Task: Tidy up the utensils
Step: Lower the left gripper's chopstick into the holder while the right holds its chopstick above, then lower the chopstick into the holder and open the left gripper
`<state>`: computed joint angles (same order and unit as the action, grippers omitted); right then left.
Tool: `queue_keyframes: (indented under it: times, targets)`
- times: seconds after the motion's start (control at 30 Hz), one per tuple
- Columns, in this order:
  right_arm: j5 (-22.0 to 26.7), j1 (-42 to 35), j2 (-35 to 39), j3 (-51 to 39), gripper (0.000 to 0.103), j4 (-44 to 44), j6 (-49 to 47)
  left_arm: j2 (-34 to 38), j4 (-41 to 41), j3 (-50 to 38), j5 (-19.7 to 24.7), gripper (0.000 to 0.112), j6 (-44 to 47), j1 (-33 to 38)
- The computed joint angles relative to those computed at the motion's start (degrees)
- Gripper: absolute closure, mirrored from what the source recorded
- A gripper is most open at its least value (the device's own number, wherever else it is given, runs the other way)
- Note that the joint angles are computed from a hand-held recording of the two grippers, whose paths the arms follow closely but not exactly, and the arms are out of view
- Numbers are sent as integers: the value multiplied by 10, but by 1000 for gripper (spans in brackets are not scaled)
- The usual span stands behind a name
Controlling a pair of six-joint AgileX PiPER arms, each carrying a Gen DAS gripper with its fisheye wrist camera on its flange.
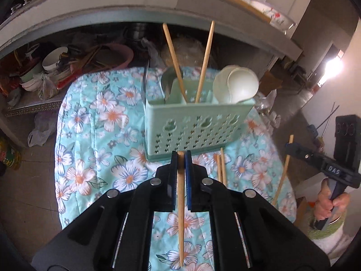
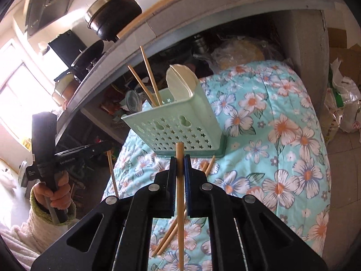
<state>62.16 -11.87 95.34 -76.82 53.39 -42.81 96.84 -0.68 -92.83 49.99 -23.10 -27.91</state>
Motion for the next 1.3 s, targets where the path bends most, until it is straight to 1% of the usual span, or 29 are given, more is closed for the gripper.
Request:
queue_keyframes:
  times: [0.07, 0.17, 0.3, 0.37, 0.4, 0.5, 0.57, 0.63, 0.7, 0.77, 0.8, 0.93, 1.1, 1.2, 1.3]
  targets:
    - [10, -6, -9, -8, 96, 12, -2, -26, -5, -9, -9, 107, -4, 8]
    - [16, -15, -25, -12, 96, 22, -6, -64, -3, -19, -39, 107, -18, 20]
    - [12, -13, -33, -15, 96, 23, -4, -77, 21, -66, -73, 107, -49, 31]
    - [12, -12, -32, -17, 96, 18, -1, -74, 35, -93, -99, 107, -73, 36]
    - [12, -12, -32, -16, 96, 17, -1, -70, 64, -104, -117, 107, -102, 35]
    - [8, -9, -30, -13, 96, 12, 2, -41, 146, -149, -134, 107, -180, 35]
    - [7, -8, -29, -12, 96, 10, 4, -12, 171, -175, -143, 107, -209, 41]
    - [7, -7, -27, -12, 96, 6, 7, 19, 204, -199, -141, 107, -246, 41]
    - [5, -5, -28, -13, 96, 1, 11, 44, 220, -206, -154, 107, -272, 46]
    - [3, -3, -28, -14, 96, -3, 13, 71, 227, -217, -157, 107, -292, 50]
    - [3, -3, -27, -15, 96, -5, 13, 75, 226, -205, -171, 107, -301, 54]
    - [4, -4, -26, -17, 96, -10, 14, 95, 237, -183, -197, 107, -341, 58]
    - [4, -7, -19, -17, 96, -14, 15, 109, 212, -155, -224, 107, -350, 67]
    - [4, -7, -15, -16, 96, -14, 16, 113, 202, -143, -230, 107, -343, 68]
    - [3, -6, -14, -14, 96, -13, 15, 118, 199, -144, -225, 107, -334, 65]
